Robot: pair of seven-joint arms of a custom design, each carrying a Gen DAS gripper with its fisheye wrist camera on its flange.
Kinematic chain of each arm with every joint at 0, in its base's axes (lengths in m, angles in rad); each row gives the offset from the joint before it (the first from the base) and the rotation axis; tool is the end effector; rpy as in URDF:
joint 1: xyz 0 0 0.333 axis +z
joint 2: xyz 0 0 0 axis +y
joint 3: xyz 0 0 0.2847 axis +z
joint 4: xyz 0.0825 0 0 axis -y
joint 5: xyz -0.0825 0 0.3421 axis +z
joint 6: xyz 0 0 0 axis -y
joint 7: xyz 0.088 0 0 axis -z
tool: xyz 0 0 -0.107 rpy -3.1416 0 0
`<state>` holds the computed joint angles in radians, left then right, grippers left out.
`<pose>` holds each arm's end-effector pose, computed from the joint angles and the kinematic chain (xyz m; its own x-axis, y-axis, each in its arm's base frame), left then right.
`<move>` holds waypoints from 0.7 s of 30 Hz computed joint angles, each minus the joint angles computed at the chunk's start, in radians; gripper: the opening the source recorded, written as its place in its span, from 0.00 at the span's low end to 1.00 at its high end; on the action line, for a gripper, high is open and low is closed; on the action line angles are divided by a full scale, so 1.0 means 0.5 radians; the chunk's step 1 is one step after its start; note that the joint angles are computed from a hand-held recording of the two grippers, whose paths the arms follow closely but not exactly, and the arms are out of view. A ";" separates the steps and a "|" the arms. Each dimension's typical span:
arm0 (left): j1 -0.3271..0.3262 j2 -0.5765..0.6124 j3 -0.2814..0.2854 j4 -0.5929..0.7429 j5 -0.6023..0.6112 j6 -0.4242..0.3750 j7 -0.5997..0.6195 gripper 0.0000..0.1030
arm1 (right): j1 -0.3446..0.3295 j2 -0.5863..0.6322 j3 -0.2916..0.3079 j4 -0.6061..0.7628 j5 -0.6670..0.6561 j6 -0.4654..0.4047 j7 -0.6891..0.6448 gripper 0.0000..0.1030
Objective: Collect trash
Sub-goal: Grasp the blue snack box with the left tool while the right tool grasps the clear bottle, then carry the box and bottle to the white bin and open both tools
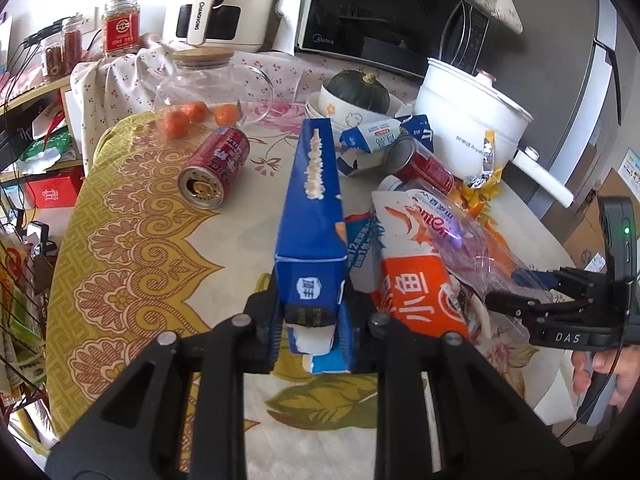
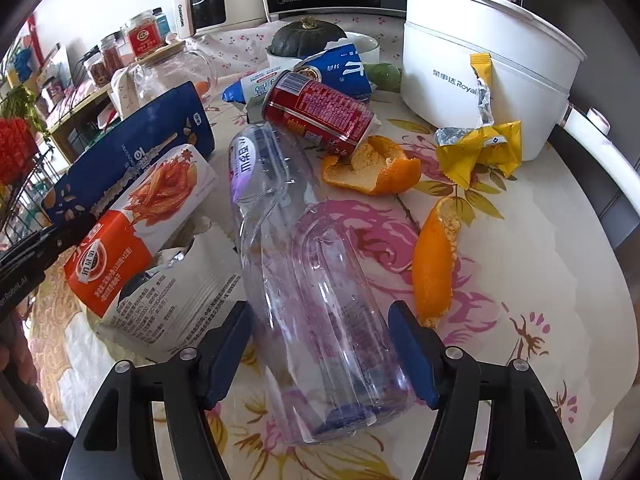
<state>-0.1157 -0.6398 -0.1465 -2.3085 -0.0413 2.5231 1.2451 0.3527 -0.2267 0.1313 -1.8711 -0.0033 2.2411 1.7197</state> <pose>0.3681 -0.1158 0.6522 -0.0119 -0.9805 0.1963 -0.6744 -0.1371 -0.7255 0.4366 0.2380 0.6459 0.3496 -0.9355 -0.0507 -0.7864 -0.2635 -0.5587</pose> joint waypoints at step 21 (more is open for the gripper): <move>0.016 -0.434 -0.070 0.043 0.121 -0.265 -0.181 0.24 | -0.049 -0.652 -0.055 -0.372 0.147 0.086 0.007 0.57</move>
<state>-0.1077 -0.8569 -0.1813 -2.2870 0.0191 2.3907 1.1549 0.3280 -0.5526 0.1037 -2.0572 0.0701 2.2841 1.7234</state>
